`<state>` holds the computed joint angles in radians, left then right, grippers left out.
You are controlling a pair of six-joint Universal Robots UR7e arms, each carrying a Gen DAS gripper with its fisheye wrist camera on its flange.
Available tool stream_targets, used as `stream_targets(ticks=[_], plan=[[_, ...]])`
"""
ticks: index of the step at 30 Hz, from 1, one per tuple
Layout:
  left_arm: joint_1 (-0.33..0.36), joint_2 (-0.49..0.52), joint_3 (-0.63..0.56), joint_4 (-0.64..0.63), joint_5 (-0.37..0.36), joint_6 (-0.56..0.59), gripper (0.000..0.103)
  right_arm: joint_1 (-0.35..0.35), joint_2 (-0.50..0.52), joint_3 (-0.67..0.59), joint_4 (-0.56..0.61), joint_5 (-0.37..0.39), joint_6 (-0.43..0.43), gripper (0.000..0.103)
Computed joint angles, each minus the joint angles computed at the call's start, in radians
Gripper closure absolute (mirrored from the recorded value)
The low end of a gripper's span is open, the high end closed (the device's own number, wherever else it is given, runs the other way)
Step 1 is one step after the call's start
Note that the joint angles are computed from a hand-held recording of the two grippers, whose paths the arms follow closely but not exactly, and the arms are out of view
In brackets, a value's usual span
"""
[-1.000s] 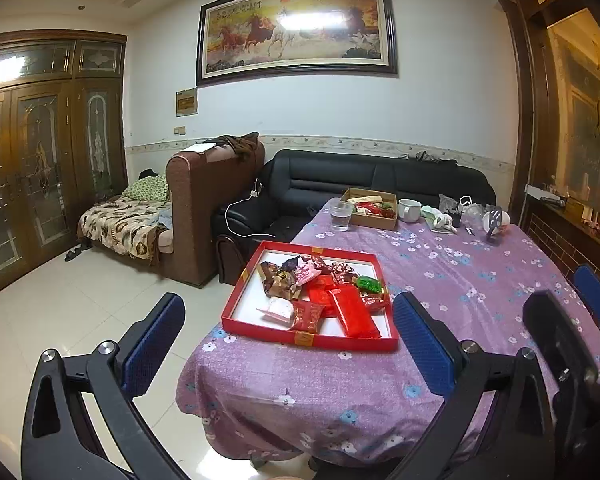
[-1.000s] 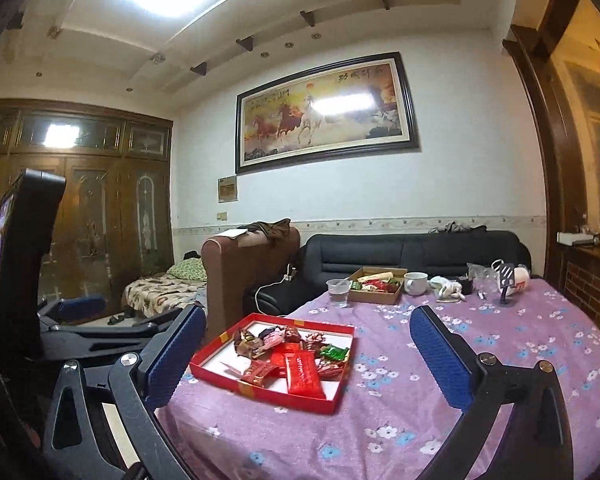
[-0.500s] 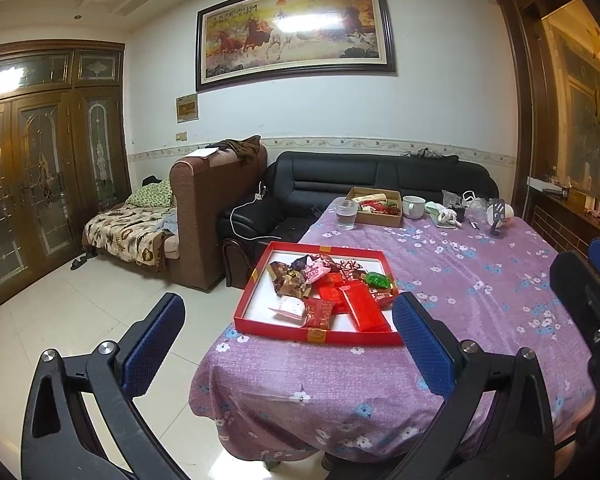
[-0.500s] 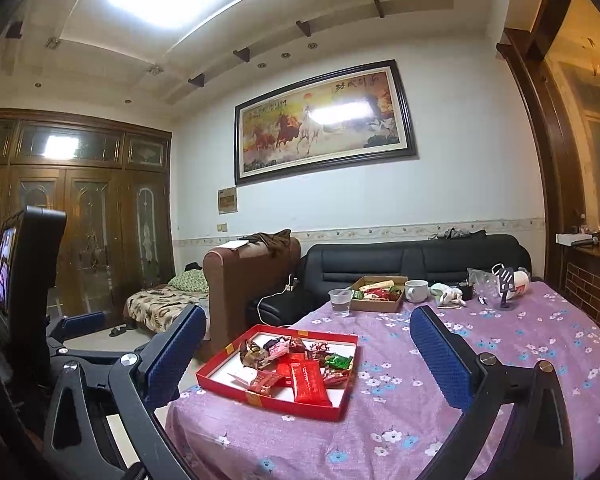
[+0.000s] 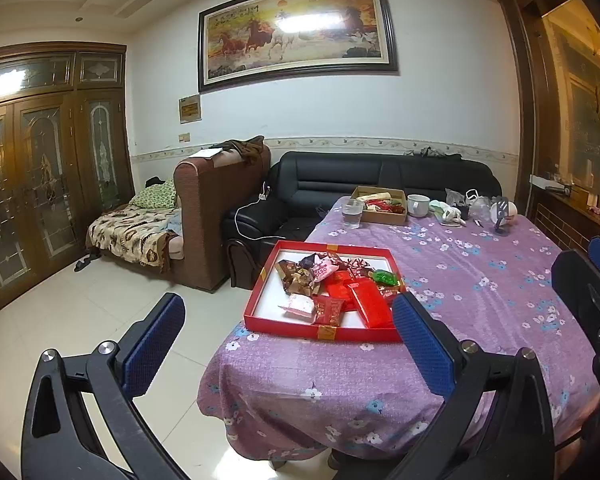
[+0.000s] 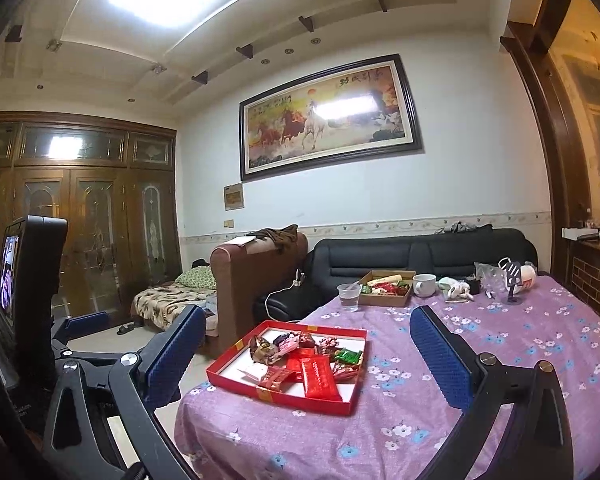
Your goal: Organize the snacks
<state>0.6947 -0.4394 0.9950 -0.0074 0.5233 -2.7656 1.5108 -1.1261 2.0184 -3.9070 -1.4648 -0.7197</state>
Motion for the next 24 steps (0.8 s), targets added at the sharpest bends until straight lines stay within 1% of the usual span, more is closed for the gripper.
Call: stream_targets(ticks=[6, 10, 24], plan=[[-0.001, -0.004, 0.006, 0.012, -0.003, -0.002, 0.0, 0.01, 0.01, 0.006, -0.017, -0.005, -0.026, 0.0], [-0.002, -0.004, 0.004, 0.019, -0.005, -0.005, 0.0, 0.006, 0.01, 0.011, -0.023, 0.005, -0.025, 0.0], [0.001, -0.004, 0.004, 0.012, -0.005, -0.003, 0.0, 0.01, 0.016, 0.017, -0.029, 0.003, -0.033, 0.0]])
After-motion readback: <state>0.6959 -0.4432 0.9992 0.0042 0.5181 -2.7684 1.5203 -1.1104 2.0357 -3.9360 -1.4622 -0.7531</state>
